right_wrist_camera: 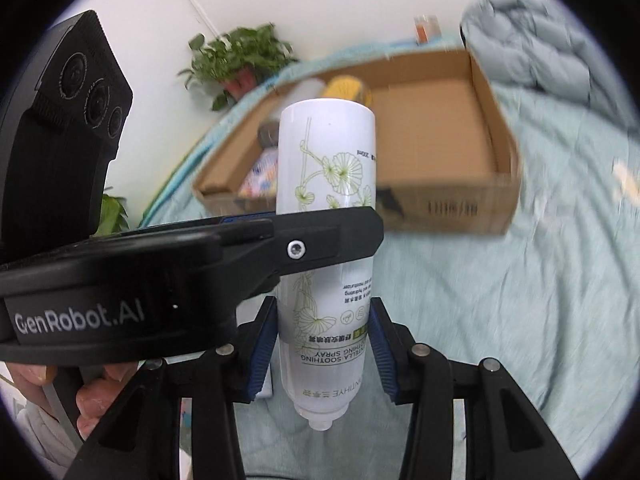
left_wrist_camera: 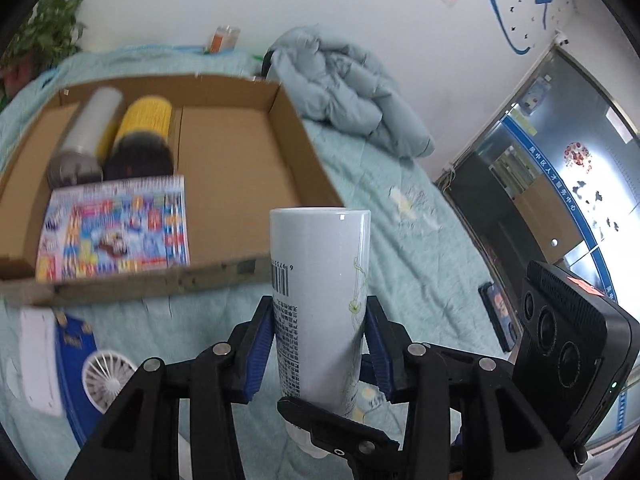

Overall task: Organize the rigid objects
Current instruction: 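Lift the spray bottle upright with both grippers and carry it into the box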

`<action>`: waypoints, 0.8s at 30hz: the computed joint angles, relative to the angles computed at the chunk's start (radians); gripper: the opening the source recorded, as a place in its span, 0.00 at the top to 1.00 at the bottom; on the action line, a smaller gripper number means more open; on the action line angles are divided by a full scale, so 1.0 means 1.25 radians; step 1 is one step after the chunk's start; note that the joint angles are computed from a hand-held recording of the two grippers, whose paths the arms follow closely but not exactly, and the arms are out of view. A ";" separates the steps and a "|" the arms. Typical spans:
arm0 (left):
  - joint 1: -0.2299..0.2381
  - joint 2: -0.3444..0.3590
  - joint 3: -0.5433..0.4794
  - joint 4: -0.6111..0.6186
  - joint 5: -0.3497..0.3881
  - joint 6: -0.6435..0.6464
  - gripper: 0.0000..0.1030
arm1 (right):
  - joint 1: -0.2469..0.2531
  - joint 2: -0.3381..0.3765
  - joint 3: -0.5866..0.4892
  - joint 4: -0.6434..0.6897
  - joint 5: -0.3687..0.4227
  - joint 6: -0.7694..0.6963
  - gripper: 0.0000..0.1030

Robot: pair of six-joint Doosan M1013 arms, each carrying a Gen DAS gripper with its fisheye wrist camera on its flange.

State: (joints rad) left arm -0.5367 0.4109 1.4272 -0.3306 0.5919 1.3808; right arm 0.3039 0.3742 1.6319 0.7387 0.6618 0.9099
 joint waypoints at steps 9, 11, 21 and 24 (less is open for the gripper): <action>0.015 0.033 -0.130 0.045 0.003 0.023 0.60 | 0.008 0.018 -0.099 -0.033 -0.011 0.004 0.58; 0.023 0.046 -0.165 0.047 0.012 0.030 0.60 | 0.010 0.019 -0.113 -0.042 -0.019 0.008 0.58; 0.072 0.174 -0.423 0.067 0.168 0.029 0.60 | -0.006 0.131 -0.319 -0.080 0.085 0.061 0.58; 0.089 0.226 -0.485 0.040 0.227 0.032 0.60 | -0.012 0.173 -0.370 -0.090 0.139 0.111 0.58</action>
State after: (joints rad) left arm -0.4258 0.6937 0.8206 -0.2803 0.8754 1.4207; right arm 0.2884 0.5906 1.1688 0.6257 0.8353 1.0493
